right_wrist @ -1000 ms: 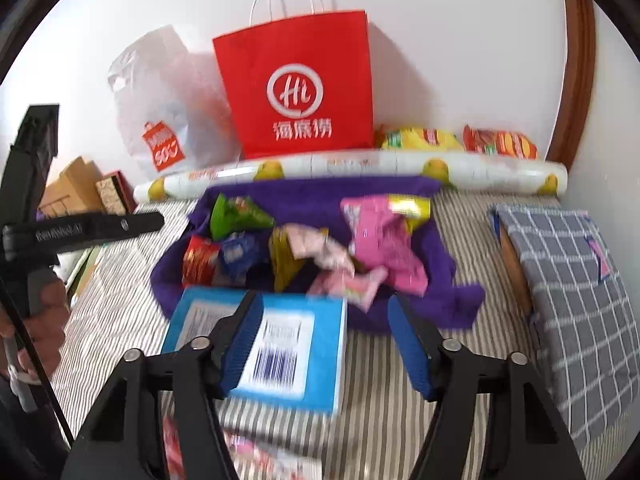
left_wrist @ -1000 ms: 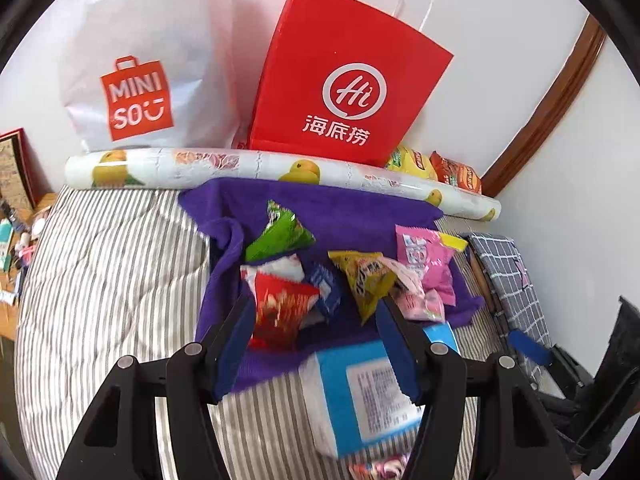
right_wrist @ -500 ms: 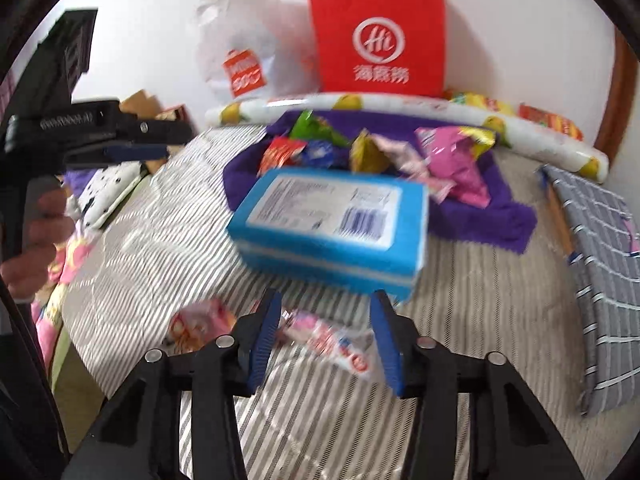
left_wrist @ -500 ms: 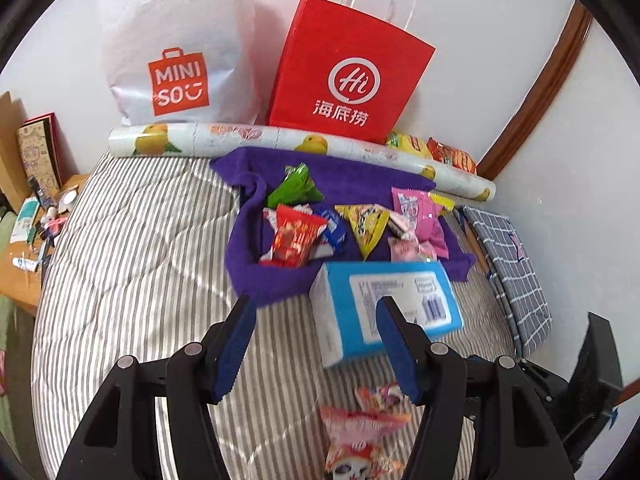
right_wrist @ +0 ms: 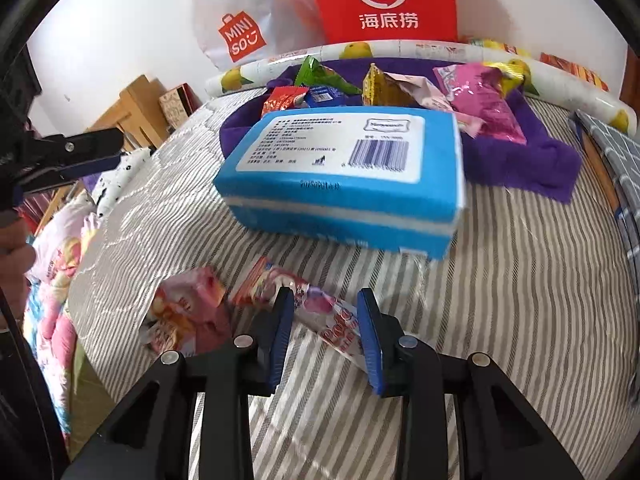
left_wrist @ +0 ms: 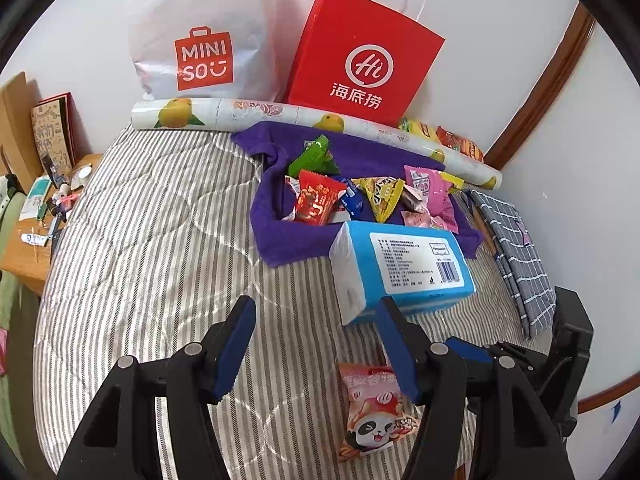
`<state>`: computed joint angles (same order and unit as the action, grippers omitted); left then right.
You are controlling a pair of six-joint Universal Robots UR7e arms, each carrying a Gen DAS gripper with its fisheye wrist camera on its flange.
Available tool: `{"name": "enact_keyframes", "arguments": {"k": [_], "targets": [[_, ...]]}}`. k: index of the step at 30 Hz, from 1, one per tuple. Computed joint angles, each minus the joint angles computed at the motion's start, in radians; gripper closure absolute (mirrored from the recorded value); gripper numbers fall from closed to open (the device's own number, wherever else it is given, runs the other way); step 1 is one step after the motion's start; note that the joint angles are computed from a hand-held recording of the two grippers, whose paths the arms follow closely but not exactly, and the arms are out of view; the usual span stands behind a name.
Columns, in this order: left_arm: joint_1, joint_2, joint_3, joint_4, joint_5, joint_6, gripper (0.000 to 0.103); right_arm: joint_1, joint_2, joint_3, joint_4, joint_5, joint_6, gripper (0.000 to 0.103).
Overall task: Organize snacks
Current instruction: 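Grasp the pink strawberry-bear candy packet with the right gripper while the left reaches toward the panda bag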
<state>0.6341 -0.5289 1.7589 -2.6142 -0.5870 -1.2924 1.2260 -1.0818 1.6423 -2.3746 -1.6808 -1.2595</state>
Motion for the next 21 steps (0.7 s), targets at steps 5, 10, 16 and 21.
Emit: {"name": "enact_keyframes", "arguments": {"k": [5, 10, 16, 21], "targets": [[-0.002, 0.014, 0.001, -0.045, -0.011, 0.025, 0.043, -0.012, -0.036, 0.027, 0.014, 0.002, -0.043, 0.07], [-0.006, 0.026, 0.01, -0.089, -0.021, 0.046, 0.043, -0.008, -0.06, 0.07, -0.018, -0.006, -0.108, 0.058], [-0.008, 0.023, 0.04, -0.105, -0.035, 0.027, 0.043, 0.016, -0.027, 0.107, -0.143, -0.074, -0.178, 0.054], [-0.007, 0.023, 0.067, -0.144, -0.047, 0.027, 0.043, 0.016, -0.002, 0.128, -0.228, -0.078, -0.211, 0.055]]}}
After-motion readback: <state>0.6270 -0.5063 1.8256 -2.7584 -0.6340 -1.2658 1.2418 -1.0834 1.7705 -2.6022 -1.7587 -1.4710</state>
